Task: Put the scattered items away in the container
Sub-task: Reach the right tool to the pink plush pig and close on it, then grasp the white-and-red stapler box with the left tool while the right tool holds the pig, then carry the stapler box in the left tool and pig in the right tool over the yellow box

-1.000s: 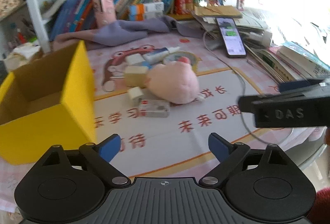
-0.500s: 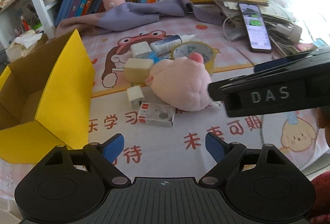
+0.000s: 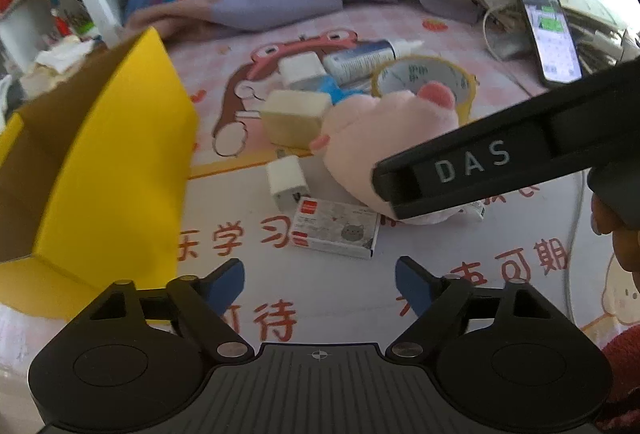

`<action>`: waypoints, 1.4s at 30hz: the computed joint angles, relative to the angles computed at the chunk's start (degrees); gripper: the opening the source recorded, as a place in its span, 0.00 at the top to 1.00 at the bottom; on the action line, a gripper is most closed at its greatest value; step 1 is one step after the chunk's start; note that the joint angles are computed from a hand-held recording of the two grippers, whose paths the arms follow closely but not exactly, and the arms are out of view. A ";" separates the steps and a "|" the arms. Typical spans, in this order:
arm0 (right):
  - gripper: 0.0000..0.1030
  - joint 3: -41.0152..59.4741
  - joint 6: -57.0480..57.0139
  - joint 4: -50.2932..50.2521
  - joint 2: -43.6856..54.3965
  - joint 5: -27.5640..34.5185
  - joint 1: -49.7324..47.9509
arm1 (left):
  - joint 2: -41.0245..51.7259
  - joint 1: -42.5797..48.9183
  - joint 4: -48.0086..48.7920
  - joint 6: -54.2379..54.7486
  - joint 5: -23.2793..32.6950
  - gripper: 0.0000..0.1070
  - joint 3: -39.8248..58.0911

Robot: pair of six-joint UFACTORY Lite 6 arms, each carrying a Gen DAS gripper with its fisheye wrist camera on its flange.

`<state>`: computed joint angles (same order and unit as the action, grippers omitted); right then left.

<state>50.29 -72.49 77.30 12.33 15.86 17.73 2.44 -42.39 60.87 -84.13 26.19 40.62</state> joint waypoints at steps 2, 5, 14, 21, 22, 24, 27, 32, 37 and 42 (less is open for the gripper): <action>0.17 1.78 0.28 -0.59 2.25 0.64 -0.12 | 2.62 1.37 0.78 0.30 -1.76 0.23 1.53; 0.15 3.27 1.20 -1.65 4.32 0.55 0.22 | 5.38 2.26 4.37 -1.10 -2.92 0.23 3.29; 0.19 6.62 0.86 -1.71 8.20 3.25 -2.09 | 10.19 6.22 5.70 -0.20 -7.85 0.25 7.00; 0.30 4.95 -4.08 2.98 6.79 3.47 -2.36 | 9.76 9.42 1.47 3.86 -13.29 0.34 6.52; 0.30 4.69 -4.51 3.52 6.50 3.33 -2.25 | 9.65 9.44 1.69 4.06 -13.50 0.38 6.42; 0.34 4.30 -5.52 4.77 6.10 2.99 -2.03 | 9.18 9.43 1.57 4.95 -13.87 0.47 6.20; 0.38 3.53 -5.07 5.10 4.84 2.74 -1.83 | 8.08 9.07 -2.32 8.56 -12.19 0.48 5.90; 0.39 -0.35 -5.80 7.03 -0.20 1.53 -1.62 | 1.52 9.18 1.23 4.53 -12.13 0.48 1.10; 0.39 -5.54 -4.89 8.62 -6.69 -1.23 -0.27 | -5.08 7.58 4.12 2.14 -11.67 0.48 -3.55; 0.39 -11.48 2.38 5.62 -14.50 -5.92 3.79 | -14.19 6.14 2.18 4.78 -10.95 0.48 -9.70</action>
